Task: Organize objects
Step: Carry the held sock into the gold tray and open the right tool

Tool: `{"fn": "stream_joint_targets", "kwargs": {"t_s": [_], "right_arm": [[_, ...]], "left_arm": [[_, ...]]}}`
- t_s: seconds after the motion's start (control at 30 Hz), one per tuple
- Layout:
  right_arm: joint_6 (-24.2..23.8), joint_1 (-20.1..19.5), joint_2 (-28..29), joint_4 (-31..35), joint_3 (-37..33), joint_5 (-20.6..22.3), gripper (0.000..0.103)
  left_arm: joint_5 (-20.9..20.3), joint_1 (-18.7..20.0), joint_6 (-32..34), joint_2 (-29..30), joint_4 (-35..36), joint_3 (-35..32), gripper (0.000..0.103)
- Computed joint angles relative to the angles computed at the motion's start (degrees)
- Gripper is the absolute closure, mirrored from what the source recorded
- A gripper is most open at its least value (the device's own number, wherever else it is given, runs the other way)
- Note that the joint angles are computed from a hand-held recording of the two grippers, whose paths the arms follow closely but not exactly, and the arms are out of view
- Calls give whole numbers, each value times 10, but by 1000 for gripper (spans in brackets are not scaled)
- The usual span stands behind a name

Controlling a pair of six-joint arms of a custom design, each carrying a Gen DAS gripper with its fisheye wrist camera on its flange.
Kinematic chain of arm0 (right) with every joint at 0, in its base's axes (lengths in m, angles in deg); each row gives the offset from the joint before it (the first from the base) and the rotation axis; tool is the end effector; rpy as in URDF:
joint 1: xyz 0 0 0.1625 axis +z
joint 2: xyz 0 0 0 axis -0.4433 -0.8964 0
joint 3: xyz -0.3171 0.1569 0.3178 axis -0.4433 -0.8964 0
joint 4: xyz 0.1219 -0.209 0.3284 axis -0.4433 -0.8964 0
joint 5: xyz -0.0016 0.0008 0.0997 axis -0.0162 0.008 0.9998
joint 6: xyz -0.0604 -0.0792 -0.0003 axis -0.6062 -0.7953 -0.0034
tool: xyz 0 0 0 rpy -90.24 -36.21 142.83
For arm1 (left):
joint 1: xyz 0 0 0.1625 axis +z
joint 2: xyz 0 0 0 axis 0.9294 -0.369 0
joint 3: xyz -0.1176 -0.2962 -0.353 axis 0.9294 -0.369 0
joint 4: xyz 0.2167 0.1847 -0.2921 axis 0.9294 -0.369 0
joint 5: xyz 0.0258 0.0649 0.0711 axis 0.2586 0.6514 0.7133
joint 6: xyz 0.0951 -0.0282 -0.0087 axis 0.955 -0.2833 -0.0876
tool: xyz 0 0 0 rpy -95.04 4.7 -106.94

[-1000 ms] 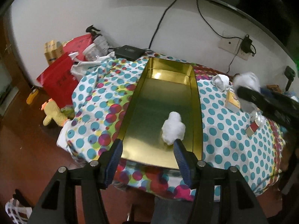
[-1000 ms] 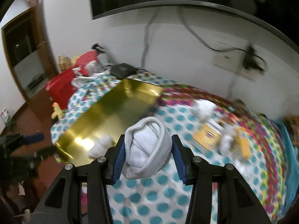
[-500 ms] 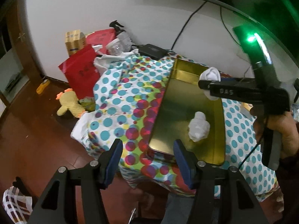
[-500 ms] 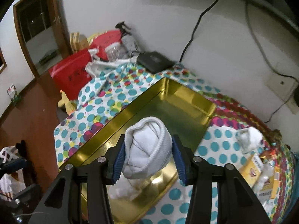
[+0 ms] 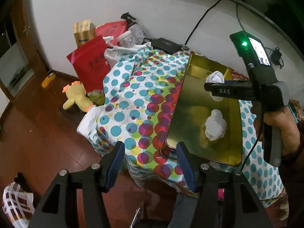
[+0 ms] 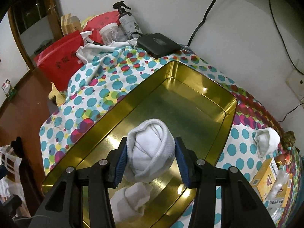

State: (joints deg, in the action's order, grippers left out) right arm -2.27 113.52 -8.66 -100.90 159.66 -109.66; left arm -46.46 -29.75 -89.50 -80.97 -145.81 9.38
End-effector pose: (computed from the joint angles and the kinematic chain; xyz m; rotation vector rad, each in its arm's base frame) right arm 0.0448 -0.7722 0.3365 0.5259 -2.3096 0.5427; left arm -0.4050 -0.5924 0.0144 0.3007 2.3248 -0.6828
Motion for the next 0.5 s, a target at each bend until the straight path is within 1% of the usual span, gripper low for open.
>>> {"fn": "stream_joint_targets", "kwargs": {"t_s": [0.17, 0.27, 0.33, 0.37, 0.4, 0.43, 0.5], "right_arm": [[4, -3, 4, 2, -5, -1, 57], [4, -5, 6, 0, -6, 1, 55], [-3, -4, 7, -9, -6, 0, 42], [-8, -4, 7, -19, -2, 4, 27], [-16, -4, 6, -36, 4, 7, 19], [-26, -3, 5, -58, 11, 7, 19], [-46, 0, 2, -77, 21, 8, 20]], "left_arm": [[-12, 7, -11, 0, 0, 1, 45], [-14, 8, -10, 2, 3, -2, 45], [-16, 9, -12, 4, 9, -6, 45], [-18, 9, -12, 5, 11, -7, 45], [-19, 10, -11, 6, 10, -8, 45], [-19, 10, -11, 7, 11, -9, 45], [-20, 9, -7, 9, 5, -11, 45]]}}
